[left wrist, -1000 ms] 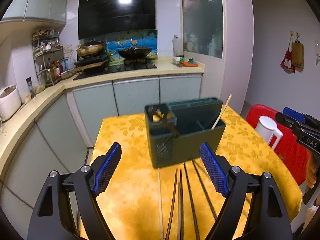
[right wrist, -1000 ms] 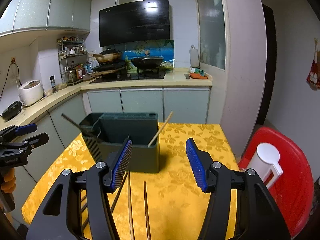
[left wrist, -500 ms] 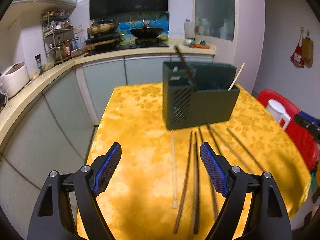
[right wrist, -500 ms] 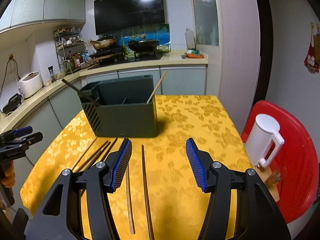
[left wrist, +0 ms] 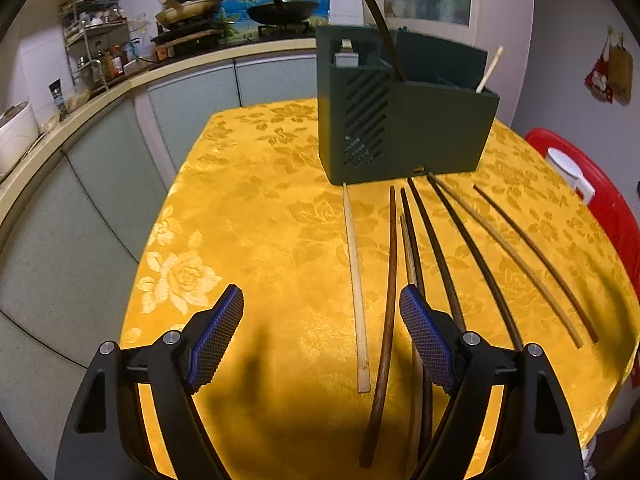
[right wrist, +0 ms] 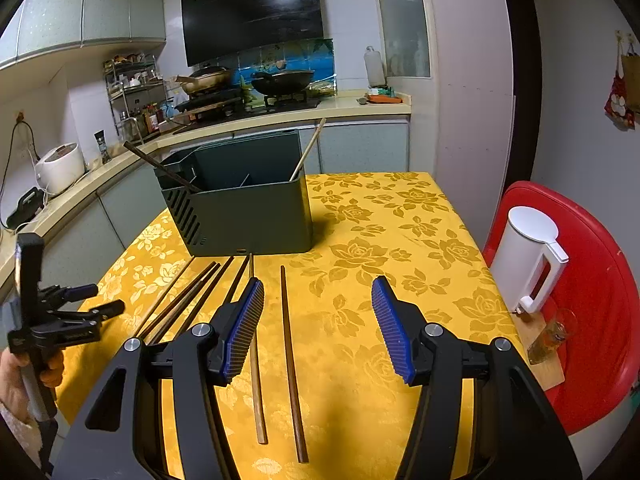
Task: Organize utensils
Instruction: 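Lower the left tool onto a light wooden chopstick and close it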
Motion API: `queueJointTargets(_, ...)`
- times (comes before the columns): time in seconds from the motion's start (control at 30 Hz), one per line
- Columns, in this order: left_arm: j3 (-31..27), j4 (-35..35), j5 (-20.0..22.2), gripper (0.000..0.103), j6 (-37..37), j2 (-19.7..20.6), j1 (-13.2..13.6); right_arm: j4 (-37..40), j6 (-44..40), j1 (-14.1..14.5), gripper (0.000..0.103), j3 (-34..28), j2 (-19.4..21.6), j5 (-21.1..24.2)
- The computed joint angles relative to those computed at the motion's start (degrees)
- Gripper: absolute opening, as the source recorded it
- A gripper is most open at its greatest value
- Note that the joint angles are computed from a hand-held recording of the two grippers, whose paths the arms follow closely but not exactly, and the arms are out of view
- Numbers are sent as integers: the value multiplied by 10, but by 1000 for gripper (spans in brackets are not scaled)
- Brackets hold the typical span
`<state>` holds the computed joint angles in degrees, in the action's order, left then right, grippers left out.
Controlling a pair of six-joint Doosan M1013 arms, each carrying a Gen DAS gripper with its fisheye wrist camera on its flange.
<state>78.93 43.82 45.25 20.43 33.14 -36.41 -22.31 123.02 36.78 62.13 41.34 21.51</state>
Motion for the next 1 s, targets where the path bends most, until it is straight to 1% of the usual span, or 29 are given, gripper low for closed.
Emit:
queueJointTargets(0.13,-13,-16,7,78,25,13,4,-6,6,-1,55,4,-1,2)
queueJointTargets(0.27,-27,-38,20,77,56,26,7,1,0,-1,55,-5,3,14)
queueJointTargets(0.3,-31,-43,27,76,63,29,7,3,-1,0,55,-7,5,17)
queueJointTargets(0.37,-42,-54,45,70,81,37,9,8,-7,0,55,-12,7,22)
queueJointTargets(0.4,-45,-58,53,70,87,39,9,8,-8,0,55,-13,8,23)
queueJointTargets(0.57,-41,-49,63,67,82,37,8,12,-12,0,55,-16,11,28)
queueJointTargets(0.7,-28,-50,56,64,67,28,9,11,-8,0,55,-12,11,31)
queueJointTargets(0.77,-20,-50,50,59,60,24,8,11,-6,0,55,-10,10,32)
queueJointTargets(0.9,-3,-47,33,53,53,14,1,9,-1,0,55,2,6,32)
queueJointTargets(1.0,13,-40,18,46,43,5,-7,2,7,0,55,14,2,31)
